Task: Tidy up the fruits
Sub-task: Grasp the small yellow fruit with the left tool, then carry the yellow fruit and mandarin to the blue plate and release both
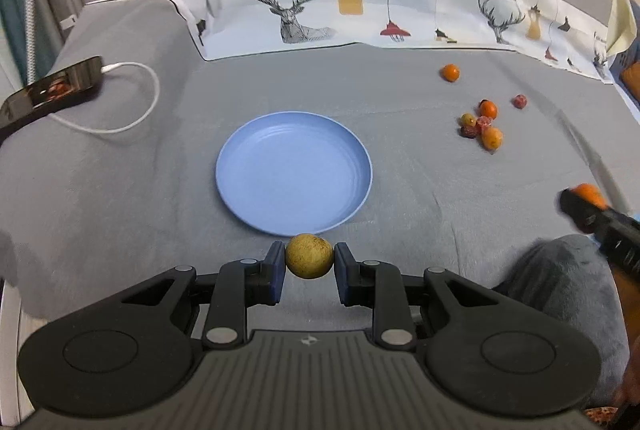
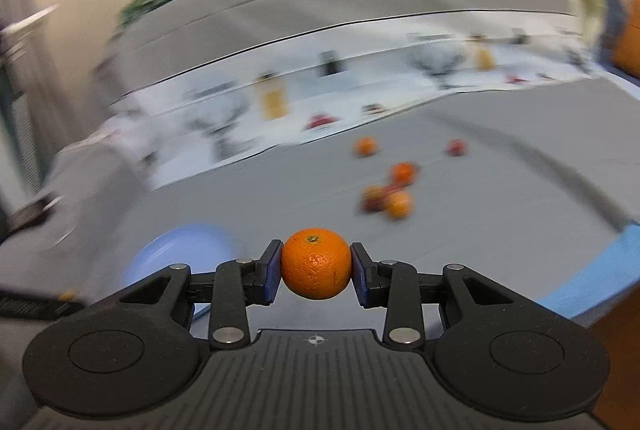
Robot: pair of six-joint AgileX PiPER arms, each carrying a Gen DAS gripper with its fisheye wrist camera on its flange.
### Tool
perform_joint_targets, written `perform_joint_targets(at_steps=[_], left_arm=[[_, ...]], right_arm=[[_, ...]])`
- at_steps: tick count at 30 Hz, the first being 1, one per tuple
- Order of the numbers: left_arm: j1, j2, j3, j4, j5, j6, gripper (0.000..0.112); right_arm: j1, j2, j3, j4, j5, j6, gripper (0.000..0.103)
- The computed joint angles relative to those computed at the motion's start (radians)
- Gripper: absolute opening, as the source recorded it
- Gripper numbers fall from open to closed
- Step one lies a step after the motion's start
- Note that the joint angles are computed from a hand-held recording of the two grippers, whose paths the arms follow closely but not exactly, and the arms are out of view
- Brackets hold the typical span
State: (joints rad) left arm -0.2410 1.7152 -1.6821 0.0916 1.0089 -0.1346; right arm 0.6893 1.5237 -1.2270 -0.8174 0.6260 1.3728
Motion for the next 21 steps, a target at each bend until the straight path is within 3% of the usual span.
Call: perform_joint_targets(at_steps=[9, 21], left_arm=[[0.035, -0.211, 0.248, -0.026, -0.139, 0.013, 0.028], [0.076, -0.249, 0.279, -0.104, -0.176, 0.072, 0.028]], right_arm=[[0.202, 0.029, -0.104, -0.063, 0.131, -0.059, 0.037], [0.224, 0.068, -0.171, -0.077, 0.198, -0.098, 0.037]])
